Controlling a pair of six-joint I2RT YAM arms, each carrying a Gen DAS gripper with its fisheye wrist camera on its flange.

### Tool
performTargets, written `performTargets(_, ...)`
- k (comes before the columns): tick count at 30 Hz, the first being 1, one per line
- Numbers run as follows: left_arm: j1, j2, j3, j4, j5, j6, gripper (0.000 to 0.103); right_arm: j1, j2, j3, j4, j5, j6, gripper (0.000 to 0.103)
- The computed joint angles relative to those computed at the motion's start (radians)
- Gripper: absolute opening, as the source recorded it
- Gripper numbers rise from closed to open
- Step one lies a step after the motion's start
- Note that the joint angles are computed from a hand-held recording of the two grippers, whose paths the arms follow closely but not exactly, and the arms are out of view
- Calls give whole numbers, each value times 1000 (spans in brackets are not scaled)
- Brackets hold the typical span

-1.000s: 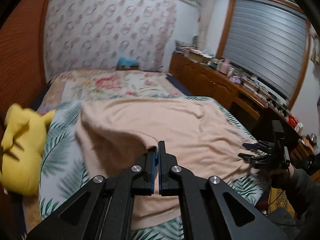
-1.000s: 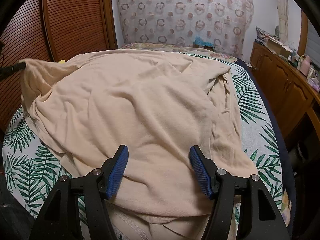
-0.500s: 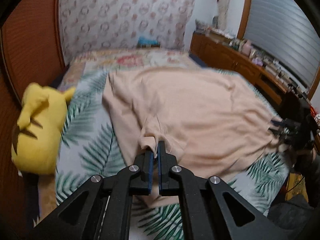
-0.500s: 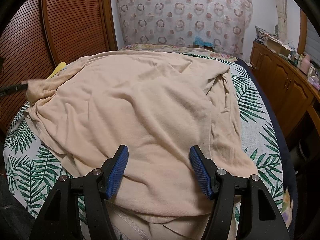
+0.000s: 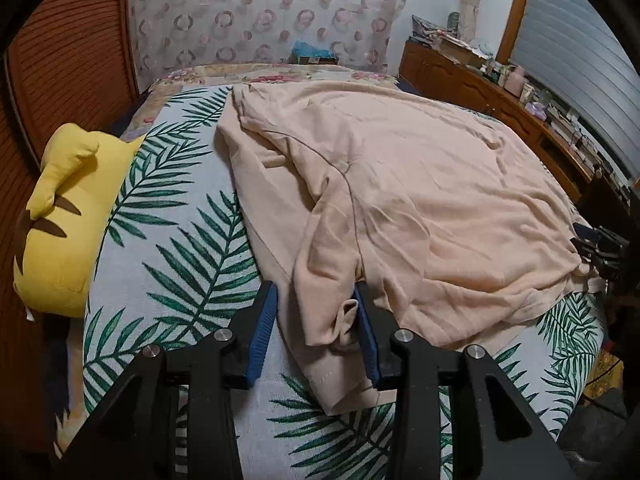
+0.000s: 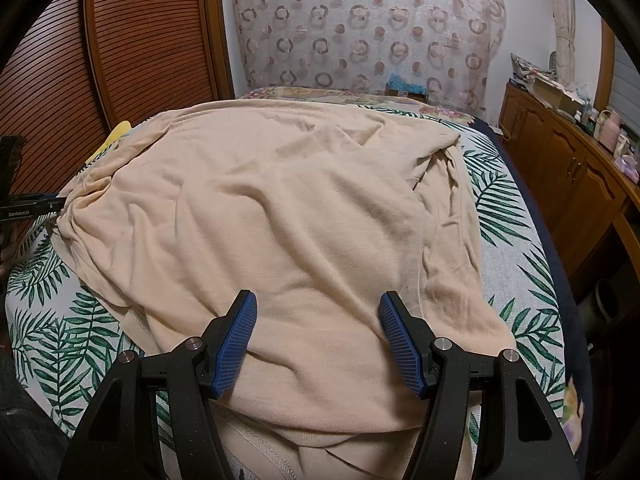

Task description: Fold small clothes

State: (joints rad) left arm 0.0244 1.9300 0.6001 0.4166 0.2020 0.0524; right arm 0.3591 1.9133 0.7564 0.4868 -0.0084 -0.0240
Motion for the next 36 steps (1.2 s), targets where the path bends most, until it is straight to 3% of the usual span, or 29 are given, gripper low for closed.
performTargets(1, 1, 2, 6, -6, 10, 6, 33, 0, -1, -1, 0, 0, 0, 66)
performTargets(2, 7, 4, 16, -22, 43, 10, 14, 0, -1, -1, 0, 0, 0, 66)
performTargets(4, 11, -2, 38, -60, 91, 8, 9, 1, -1, -1, 1, -2, 1, 66)
performTargets(7, -14, -75, 8, -30, 123, -15, 8, -1, -2, -4, 5, -8, 3, 66)
performTargets(12, -134, -225, 26, -58, 98, -52, 8, -13, -21, -11, -7, -35, 3, 66)
performTargets(16, -268, -258, 131, -125, 68, -51, 8, -36, -87, -48, -6, -78, 36, 66)
performTargets(24, -477, -145, 403, -244, 27, -42, 7, -82, -287, -167, 11, -50, 9, 66)
performTargets(33, -618, -43, 630, -387, 68, -56, 8, -133, -410, -279, 56, -12, 26, 66)
performTargets(36, -625, -6, 669, -417, 87, -51, 35, -115, -411, -303, 75, 9, 50, 66)
